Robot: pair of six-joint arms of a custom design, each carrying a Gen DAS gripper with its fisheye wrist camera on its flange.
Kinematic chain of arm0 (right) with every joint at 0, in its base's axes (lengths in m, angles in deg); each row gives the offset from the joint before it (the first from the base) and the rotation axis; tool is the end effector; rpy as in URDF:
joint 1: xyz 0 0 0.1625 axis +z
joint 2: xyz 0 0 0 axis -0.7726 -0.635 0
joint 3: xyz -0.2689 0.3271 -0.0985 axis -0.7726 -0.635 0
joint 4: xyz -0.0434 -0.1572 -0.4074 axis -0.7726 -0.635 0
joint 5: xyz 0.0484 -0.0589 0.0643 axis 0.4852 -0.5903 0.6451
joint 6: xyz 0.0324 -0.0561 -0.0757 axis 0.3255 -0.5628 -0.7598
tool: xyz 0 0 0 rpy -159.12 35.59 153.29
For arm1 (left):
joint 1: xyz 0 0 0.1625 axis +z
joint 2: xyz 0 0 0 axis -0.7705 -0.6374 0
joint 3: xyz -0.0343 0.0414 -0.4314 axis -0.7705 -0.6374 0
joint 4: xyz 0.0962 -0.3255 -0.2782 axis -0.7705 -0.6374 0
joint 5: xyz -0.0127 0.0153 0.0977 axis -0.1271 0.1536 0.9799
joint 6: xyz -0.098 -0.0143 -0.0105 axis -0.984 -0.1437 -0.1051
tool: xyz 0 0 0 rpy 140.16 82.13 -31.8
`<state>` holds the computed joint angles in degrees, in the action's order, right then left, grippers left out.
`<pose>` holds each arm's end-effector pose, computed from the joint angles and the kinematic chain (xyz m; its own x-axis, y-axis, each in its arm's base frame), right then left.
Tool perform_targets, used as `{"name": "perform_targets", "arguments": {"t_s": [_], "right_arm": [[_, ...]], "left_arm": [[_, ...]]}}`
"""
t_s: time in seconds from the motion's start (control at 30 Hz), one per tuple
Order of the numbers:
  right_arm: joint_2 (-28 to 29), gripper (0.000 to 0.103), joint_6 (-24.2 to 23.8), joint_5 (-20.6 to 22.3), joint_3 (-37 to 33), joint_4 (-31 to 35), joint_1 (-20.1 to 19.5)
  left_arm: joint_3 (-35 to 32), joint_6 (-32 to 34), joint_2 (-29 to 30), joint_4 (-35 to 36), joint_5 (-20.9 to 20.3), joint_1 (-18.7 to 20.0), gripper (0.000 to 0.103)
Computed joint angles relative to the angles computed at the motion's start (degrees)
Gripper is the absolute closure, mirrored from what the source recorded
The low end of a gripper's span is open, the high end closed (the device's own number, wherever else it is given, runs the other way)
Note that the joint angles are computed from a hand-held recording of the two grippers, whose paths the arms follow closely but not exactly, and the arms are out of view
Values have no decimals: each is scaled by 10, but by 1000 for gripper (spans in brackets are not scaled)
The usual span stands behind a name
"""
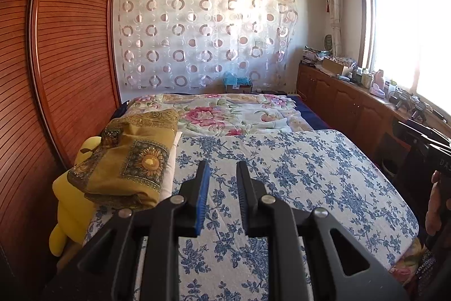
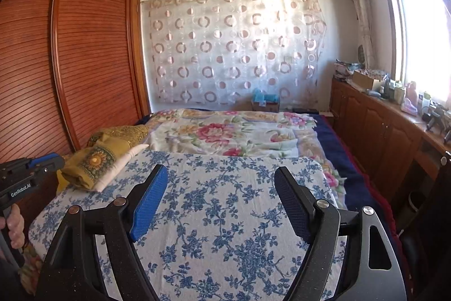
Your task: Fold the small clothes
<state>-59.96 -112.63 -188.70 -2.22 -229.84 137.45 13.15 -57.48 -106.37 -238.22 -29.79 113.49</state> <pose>0.0675 -0.7411 0.2714 -0.7195 0.0113 0.6944 -0.6239 0.4285 -0.6535 -0.2123 -0.8177 0.0596 -0.7041 0.3325 -0.6275 0.7000 0.4735 -0.5346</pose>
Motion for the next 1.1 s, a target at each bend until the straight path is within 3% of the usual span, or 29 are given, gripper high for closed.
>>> {"name": "perform_targets", "arguments": {"t_s": [1.1], "right_arm": [[0,23,-3,-6,8,-13,1]], "left_arm": [[11,13,-9,-17,1,-9,85]]}}
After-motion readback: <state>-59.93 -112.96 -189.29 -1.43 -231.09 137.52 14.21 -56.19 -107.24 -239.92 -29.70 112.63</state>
